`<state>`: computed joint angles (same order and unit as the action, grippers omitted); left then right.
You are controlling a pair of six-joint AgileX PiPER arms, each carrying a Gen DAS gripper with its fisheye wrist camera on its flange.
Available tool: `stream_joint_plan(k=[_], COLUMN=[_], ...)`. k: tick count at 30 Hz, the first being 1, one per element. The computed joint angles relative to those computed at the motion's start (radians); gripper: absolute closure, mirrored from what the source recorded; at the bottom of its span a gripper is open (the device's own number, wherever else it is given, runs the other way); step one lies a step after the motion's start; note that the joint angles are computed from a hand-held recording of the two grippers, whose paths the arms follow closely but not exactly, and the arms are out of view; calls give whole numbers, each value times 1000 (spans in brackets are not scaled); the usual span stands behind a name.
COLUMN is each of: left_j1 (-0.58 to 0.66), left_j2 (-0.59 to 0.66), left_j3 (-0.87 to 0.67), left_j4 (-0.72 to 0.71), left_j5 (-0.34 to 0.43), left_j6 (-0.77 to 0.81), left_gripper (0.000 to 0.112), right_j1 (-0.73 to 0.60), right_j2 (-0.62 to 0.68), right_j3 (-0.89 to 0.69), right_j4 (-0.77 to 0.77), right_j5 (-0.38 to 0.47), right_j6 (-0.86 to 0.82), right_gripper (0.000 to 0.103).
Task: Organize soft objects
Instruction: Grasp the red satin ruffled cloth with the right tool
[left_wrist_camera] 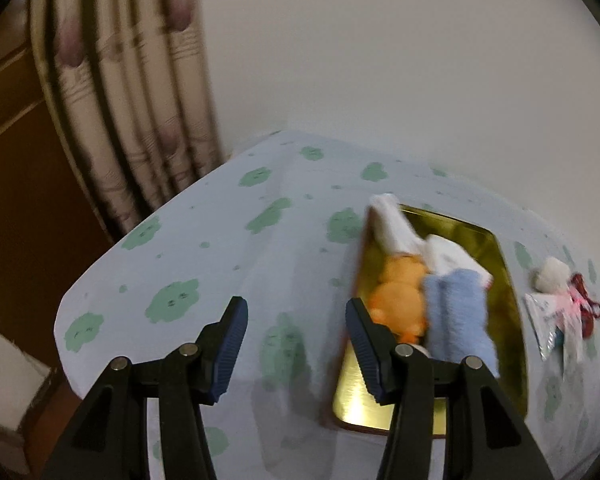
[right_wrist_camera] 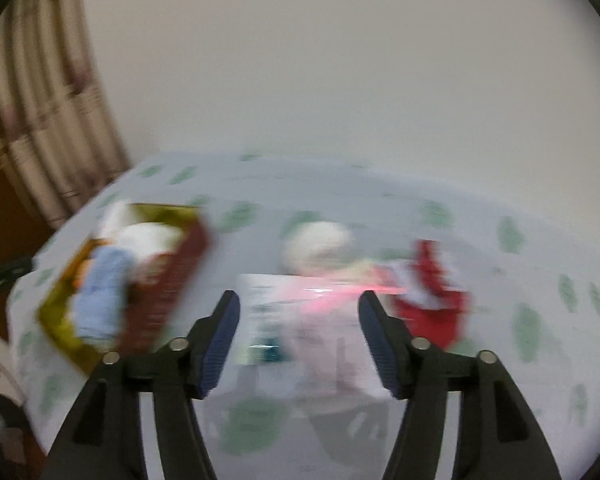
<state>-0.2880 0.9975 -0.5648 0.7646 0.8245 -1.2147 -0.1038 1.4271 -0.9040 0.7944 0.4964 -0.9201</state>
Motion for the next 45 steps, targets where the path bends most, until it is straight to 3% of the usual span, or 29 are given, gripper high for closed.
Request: stream_joint_plan(k=[5,9,16,21,23,25,31,41,45], left_j1=[-169,-234,-349,-351,-350,-352,-355,-400,-398], left_j2=[73,131,310,417,453,480,558,651,697], left_j3=[-54,-117,-266,-346,-372,-389,-438,-495,-533], left_j4=[29,-18,-41,-95,-112,-117,-158,-243,-366], left_j5=[50,19,6,-42,-57,-69,-101,-178,-232], left_j6=[-49,-30,15,72,86,90,123,176,247], left_gripper=[60,60,60,60,60,60,60,60,60], right_j1=[-124,-162,-129,-115,-108,-119,-180,-357,-449], right_j2=[111,194,335,433,456,476,456,331,295], right_j3=[-46,-83,-205,-309,-327,-342,-279,-71,-7], right_j4=[7,40,-34,-98,-117,-95,66,209,275], right_j5=[-17,-36,-70,-49,-52,-28,0,-14,44], right_j6=[-71,-95,-28,45,58,30,-134,-373,-474], right_gripper=[39,22,22,22,26,46,65,68,67])
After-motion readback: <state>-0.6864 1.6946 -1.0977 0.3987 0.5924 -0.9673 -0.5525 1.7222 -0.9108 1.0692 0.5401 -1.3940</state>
